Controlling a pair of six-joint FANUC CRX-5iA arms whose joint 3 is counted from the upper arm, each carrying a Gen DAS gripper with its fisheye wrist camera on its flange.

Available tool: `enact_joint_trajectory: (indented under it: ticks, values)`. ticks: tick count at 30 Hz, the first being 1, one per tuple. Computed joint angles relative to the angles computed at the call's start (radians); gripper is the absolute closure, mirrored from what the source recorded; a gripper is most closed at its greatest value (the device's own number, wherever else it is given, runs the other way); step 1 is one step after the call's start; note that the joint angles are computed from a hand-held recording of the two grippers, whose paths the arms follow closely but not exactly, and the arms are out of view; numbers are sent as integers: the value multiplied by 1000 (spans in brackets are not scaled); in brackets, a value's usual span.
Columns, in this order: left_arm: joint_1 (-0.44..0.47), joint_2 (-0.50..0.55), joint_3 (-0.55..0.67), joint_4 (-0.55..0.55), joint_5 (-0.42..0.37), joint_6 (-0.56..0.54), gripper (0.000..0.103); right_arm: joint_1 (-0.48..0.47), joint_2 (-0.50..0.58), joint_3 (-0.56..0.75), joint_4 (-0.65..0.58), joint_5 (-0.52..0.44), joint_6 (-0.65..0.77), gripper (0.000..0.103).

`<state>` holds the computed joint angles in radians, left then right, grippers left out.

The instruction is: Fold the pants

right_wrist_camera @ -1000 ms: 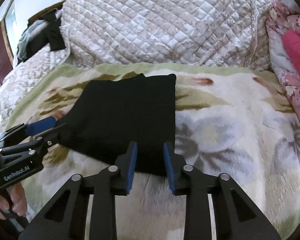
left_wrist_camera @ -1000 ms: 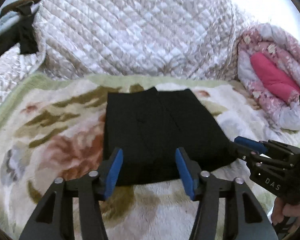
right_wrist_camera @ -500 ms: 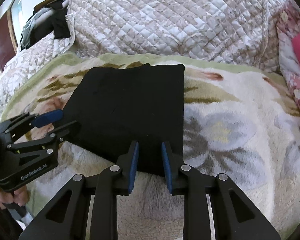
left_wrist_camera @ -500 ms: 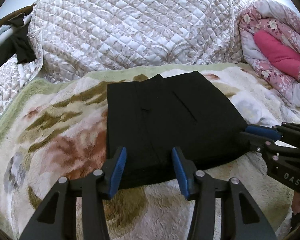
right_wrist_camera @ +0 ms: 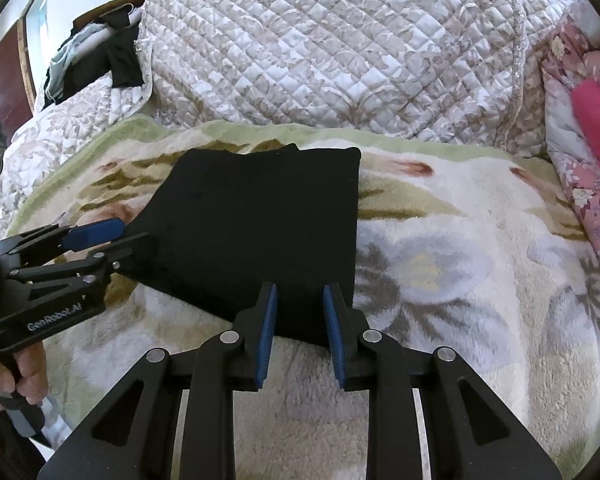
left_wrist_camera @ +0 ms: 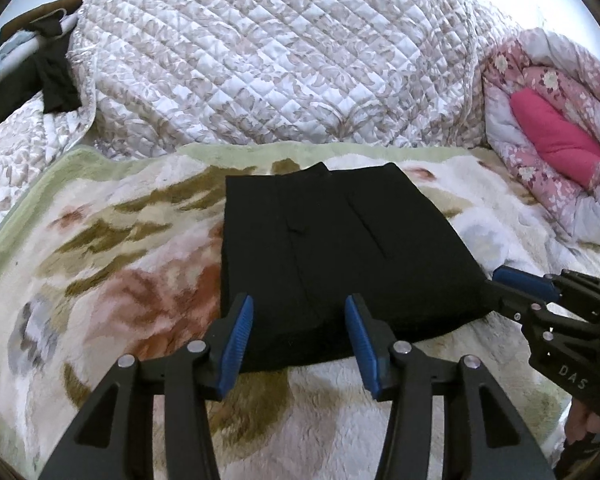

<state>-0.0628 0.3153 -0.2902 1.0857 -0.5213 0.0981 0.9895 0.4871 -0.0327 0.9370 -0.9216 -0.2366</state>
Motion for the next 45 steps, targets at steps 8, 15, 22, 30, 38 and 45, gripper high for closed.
enact_joint_trajectory:
  ticks: [8,15,22,30,38,45]
  values:
    - [6,16,20,-39,2,27,50,-1,6,13,-26,6,27,76]
    - [2,27,13,-9,8,-15,45,-13,0,8,-64,46,36,76]
    - [37,41,57,-91,-75,117,41,1,-21,-11,-36,21,-2,76]
    - [65,28,57,-107,-24,173,42,-1,-36,-28,-18,16,-41,76]
    - [69,44,79,-141,-18,209,42,-5,-24,-6,-67,28,7,76]
    - [70,27,73,-159,-16,233,43,2,-35,-24,-40,28,-16,76]
